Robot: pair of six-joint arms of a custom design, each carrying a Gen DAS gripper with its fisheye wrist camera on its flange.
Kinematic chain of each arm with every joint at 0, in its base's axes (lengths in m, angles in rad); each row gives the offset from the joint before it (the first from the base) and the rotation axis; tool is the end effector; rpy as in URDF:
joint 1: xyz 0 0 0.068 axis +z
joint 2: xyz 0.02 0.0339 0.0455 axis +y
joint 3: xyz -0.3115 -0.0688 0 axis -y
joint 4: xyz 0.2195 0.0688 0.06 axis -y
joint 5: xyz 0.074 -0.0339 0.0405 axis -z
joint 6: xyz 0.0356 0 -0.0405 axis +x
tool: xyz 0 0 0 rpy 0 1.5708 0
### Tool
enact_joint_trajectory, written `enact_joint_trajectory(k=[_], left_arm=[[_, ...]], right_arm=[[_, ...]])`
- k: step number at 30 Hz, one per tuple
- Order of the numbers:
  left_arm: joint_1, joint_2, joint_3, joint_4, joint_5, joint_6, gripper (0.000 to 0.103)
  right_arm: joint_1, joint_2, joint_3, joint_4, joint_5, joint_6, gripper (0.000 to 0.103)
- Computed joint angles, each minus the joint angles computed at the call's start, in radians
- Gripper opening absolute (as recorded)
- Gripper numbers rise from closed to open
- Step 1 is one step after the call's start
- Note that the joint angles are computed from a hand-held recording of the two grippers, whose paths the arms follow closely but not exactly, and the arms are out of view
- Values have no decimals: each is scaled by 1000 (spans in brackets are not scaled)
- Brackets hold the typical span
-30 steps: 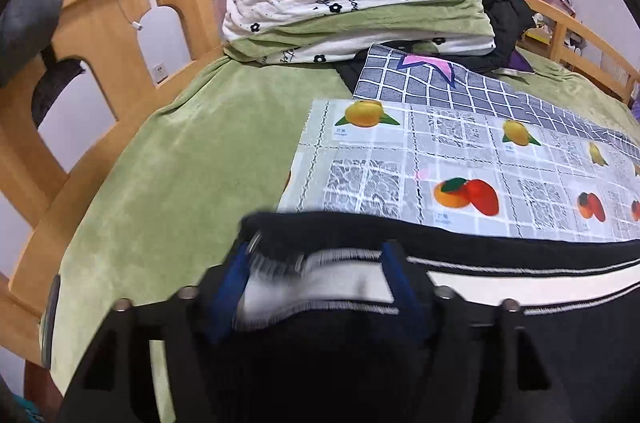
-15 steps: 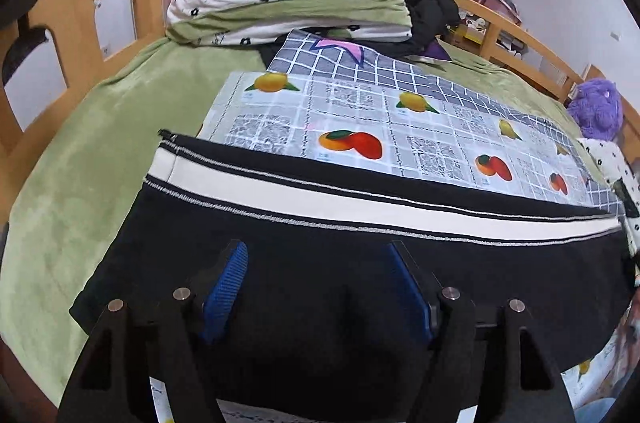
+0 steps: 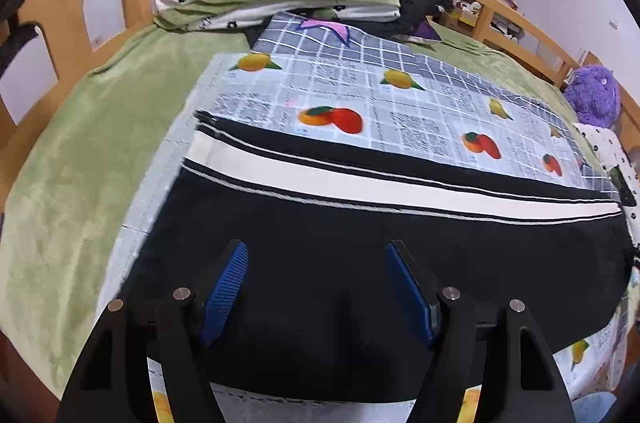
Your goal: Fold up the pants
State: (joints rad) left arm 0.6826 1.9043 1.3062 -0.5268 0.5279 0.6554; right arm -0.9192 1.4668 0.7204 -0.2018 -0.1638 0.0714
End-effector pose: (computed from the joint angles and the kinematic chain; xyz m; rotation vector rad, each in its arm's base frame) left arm 0.3080 0.2273 0.2393 0.1176 2.4700 -0.1762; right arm 0.1582 -0.1978 0.2297 1.1327 2.2359 -0.1441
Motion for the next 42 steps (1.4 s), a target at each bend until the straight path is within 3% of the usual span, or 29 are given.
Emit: enact_joint_trajectory(k=[4,6,9,13,17,18,19,20,23,29,31,33,36,39,42], left_arm=[[9,54,85,-4,-16,-23,70],[1,91,141,-18,-22,-39,70],[-20,165,250,-35,-38,-88,70],[-50,298,436,-64,-81,-192,70],[-86,438,632,-134,-146,-227,68],[-88,454,658,-151,-141,-231,64],[-88,480,700,-182,-118,-230,37],[-90,497,730,-208,-96,-217,19],[-85,467,665,-122,-69,-217,18],[-62,466,656,-117,-23,-223,19],[-52,453,634,-108,-3,-219,19],[-45,451,640,-113,14,-214,19],[-34,432,623,-103,43,-207,18],[-26,426,641,-110,73,-217,18],[-44,438,649,-84,36,-243,18]], right_arm=[[71,-160,-7,-67,48,-2,49],[167,-187,20,-107,92,-12,54],[365,-204,54,-138,193,13,55],[644,-70,96,-89,306,64,55],[795,71,142,-13,329,52,55],[819,105,158,1,329,39,55],[845,158,190,14,326,18,55],[860,185,207,21,321,8,55],[886,288,295,21,283,-55,55],[899,475,499,-91,176,-198,62],[907,537,563,-172,143,-244,54],[920,558,572,-202,147,-282,13],[949,528,527,-166,181,-316,4],[937,460,476,-97,157,-290,4],[913,455,478,-68,118,-265,3]])
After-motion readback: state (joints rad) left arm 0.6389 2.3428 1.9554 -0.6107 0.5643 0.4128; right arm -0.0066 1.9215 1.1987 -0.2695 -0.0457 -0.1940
